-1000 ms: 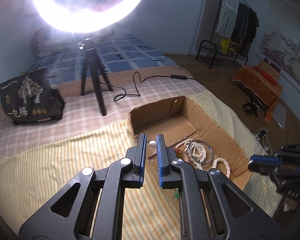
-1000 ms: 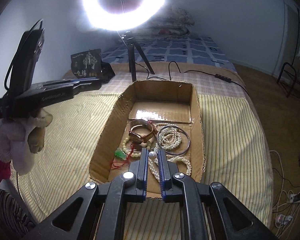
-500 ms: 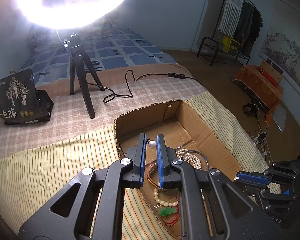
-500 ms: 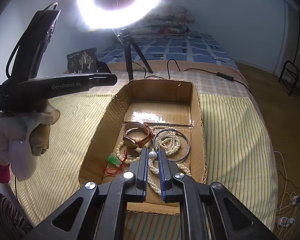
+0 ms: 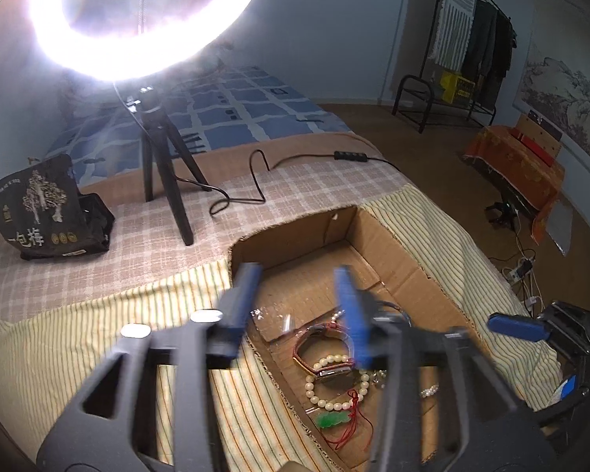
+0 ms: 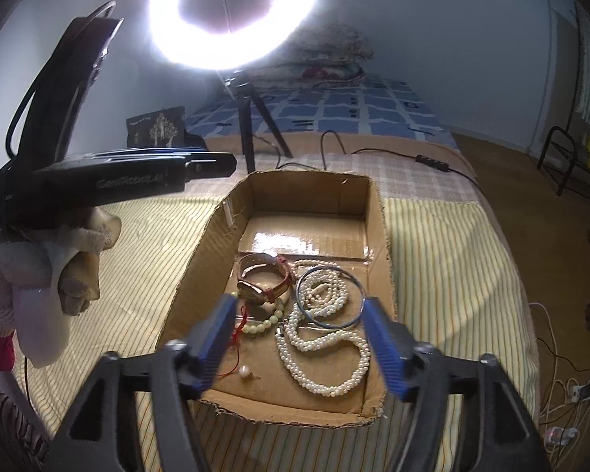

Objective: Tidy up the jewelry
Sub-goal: 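Open the left gripper over the box while the right gripper releases its earring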

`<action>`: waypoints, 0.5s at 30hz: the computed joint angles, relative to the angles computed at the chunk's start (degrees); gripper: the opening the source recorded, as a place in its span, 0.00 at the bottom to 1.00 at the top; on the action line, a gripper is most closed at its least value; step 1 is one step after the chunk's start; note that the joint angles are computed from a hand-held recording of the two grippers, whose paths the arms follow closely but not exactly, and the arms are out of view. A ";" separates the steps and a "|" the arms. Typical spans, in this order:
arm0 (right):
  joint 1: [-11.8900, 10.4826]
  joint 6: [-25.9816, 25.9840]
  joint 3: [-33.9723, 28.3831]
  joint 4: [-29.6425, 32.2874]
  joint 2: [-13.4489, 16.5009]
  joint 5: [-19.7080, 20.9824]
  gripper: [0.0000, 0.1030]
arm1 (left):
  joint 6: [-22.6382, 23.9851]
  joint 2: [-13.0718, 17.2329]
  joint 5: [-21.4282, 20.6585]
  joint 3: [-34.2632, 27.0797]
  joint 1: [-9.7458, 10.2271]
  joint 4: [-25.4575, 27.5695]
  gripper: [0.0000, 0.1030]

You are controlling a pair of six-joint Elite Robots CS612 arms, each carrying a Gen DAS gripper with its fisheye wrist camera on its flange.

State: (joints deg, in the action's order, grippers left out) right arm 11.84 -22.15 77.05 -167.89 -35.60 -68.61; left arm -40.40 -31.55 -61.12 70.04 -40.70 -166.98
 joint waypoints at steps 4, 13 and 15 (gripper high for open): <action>0.04 1.18 0.39 -1.57 -0.16 -1.16 0.85 | -1.20 -0.64 1.41 0.76 -0.21 0.26 0.62; 0.49 4.47 2.14 -6.85 -1.00 -5.88 1.00 | -2.89 -2.32 4.01 3.05 -0.87 0.01 0.72; 0.61 4.61 2.50 -7.40 -1.27 -6.66 1.00 | -2.94 -2.75 4.47 3.61 -1.09 -0.25 0.72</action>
State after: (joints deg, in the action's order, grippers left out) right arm 12.45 -17.55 79.55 -175.28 -36.87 -75.27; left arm -43.34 -34.30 -56.65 73.65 -41.78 -167.23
